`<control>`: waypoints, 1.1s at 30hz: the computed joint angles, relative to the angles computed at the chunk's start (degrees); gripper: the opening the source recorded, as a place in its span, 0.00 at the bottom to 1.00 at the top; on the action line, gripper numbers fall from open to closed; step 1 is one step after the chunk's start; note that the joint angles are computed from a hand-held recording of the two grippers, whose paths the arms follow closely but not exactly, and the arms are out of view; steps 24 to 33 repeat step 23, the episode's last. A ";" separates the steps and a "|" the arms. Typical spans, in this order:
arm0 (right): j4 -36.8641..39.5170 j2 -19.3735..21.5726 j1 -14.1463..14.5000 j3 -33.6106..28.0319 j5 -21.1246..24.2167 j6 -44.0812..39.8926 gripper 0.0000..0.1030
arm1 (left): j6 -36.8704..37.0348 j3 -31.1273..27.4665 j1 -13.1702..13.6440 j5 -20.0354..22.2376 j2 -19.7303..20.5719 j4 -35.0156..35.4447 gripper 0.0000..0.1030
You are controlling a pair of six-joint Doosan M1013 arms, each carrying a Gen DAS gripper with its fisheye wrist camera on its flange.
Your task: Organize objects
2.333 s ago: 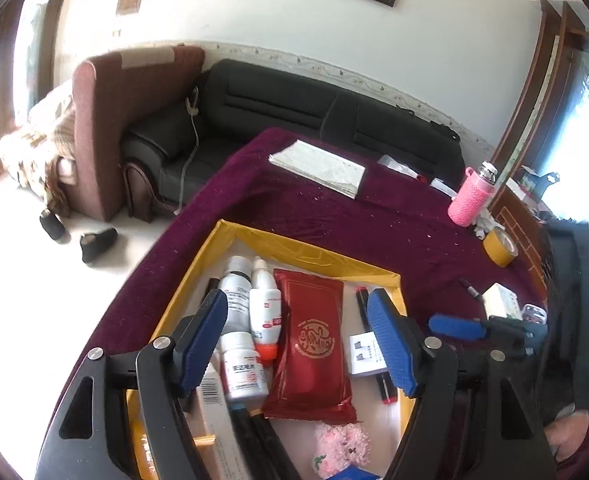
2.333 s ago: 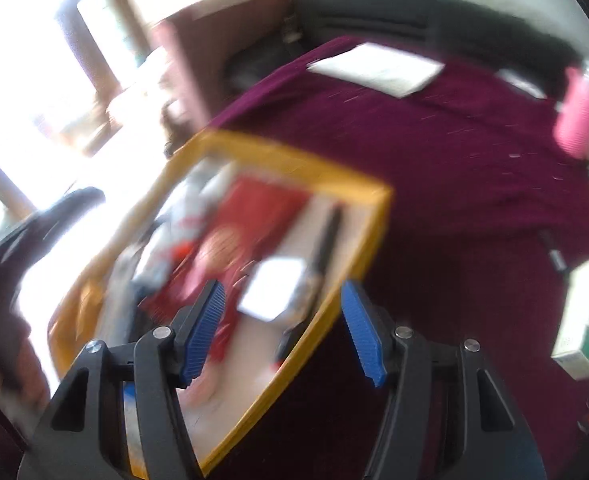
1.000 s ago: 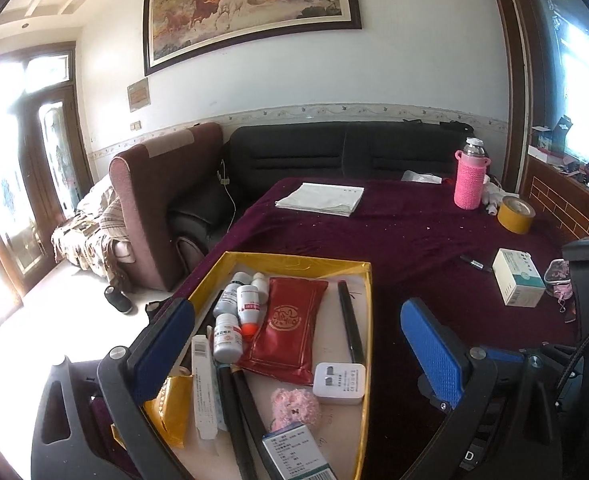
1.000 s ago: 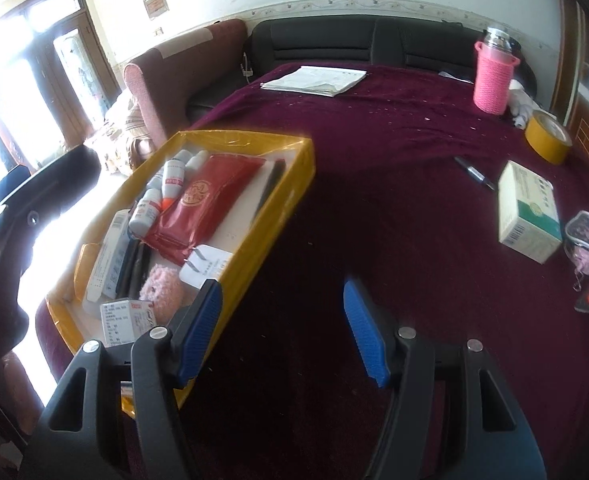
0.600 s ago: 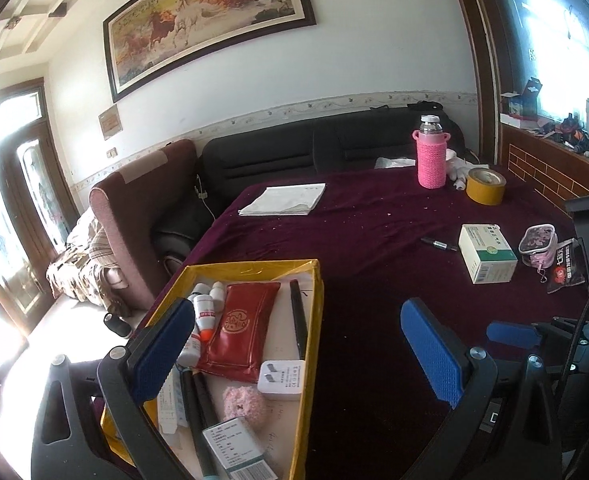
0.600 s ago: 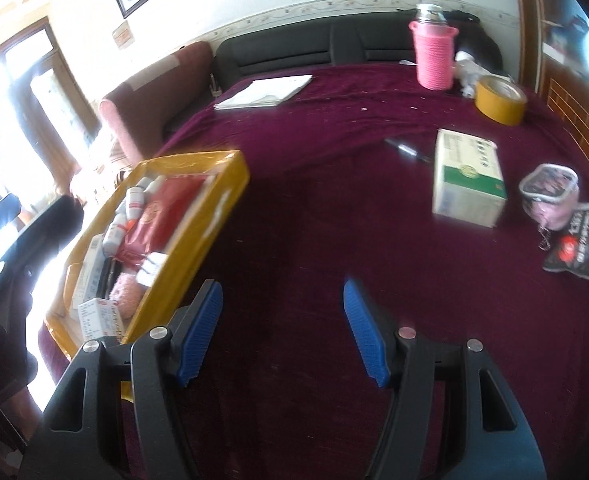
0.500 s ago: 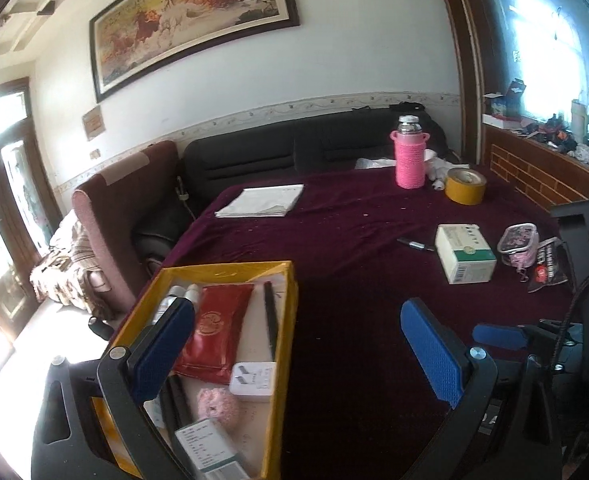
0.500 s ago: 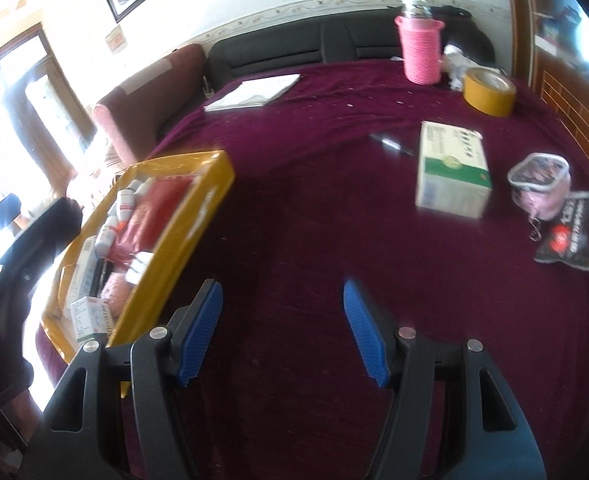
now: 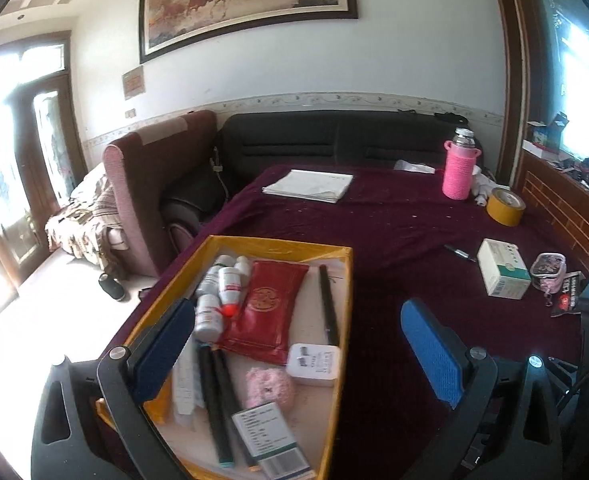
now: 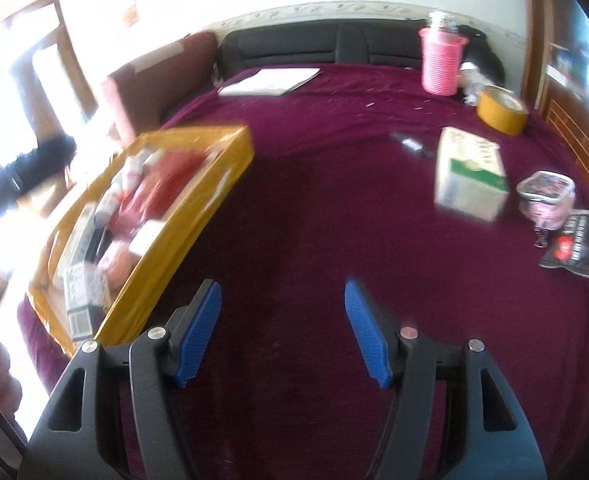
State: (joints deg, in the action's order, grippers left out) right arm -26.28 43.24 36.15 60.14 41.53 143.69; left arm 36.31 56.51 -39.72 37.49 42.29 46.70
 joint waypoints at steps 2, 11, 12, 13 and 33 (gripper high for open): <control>2.00 1.46 0.39 -2.48 1.94 -2.97 0.62 | -4.41 1.82 0.27 0.82 -0.90 4.16 0.98; -1.24 6.52 2.99 -12.52 10.20 -7.89 0.62 | -8.50 5.13 2.91 2.35 -2.20 2.00 0.99; -1.65 6.89 3.16 -13.30 10.81 -8.14 0.62 | -8.55 5.34 3.13 2.19 -2.22 1.68 0.99; -2.20 7.21 3.40 -13.99 11.37 -8.20 0.62 | -8.84 5.78 3.38 1.82 -2.36 1.43 0.99; -2.94 10.48 4.70 -20.05 15.84 -11.08 0.62 | -9.86 7.01 4.69 3.02 -2.68 0.20 0.99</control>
